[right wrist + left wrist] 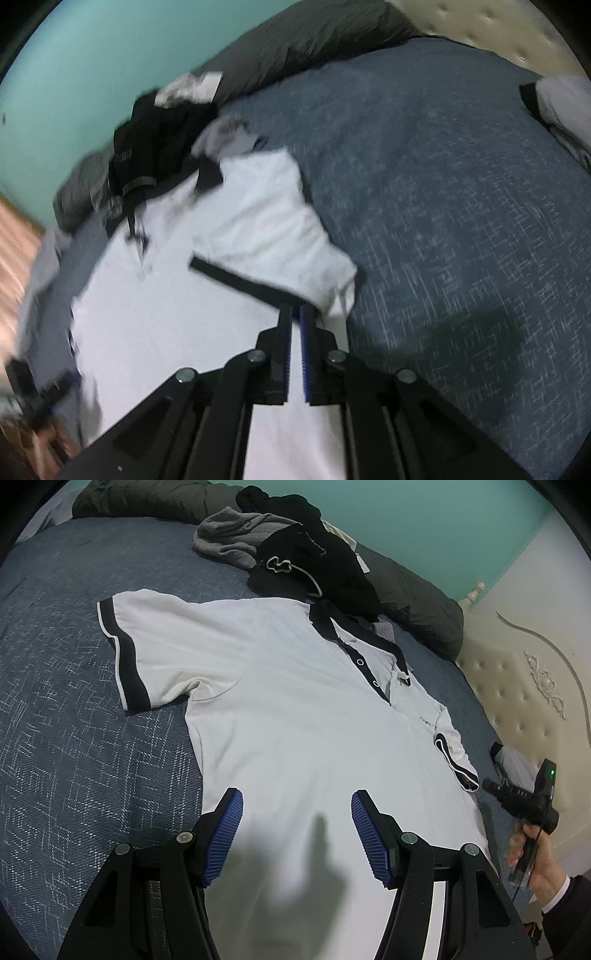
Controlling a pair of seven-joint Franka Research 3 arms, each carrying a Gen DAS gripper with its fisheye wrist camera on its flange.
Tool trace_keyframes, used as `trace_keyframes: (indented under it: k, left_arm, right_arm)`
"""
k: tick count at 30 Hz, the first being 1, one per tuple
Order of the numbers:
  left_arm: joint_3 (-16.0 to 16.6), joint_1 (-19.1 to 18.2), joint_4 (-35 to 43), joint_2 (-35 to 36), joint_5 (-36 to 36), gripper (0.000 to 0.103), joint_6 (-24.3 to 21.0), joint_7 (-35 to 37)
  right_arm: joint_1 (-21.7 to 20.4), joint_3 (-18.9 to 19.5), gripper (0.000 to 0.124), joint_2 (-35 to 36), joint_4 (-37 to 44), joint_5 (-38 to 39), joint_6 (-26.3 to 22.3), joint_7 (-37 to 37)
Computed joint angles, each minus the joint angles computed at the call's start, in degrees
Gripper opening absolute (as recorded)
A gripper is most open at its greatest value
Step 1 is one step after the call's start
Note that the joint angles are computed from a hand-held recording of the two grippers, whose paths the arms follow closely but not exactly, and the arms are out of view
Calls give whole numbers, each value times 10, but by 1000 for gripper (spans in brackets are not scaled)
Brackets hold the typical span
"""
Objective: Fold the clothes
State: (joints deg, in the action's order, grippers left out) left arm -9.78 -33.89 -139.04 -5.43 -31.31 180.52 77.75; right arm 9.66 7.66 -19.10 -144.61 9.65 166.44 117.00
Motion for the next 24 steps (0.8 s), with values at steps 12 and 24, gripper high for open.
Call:
trace_keyframes:
  k: [12, 24]
  left_arm:
    - [-3, 1, 6, 5, -35, 65, -6, 36]
    - [-8, 8, 8, 5, -44, 66, -5, 45]
  right_arm:
    - [19, -20, 7, 78, 64, -7, -73, -23]
    - [6, -23, 7, 121, 140, -44, -36, 8]
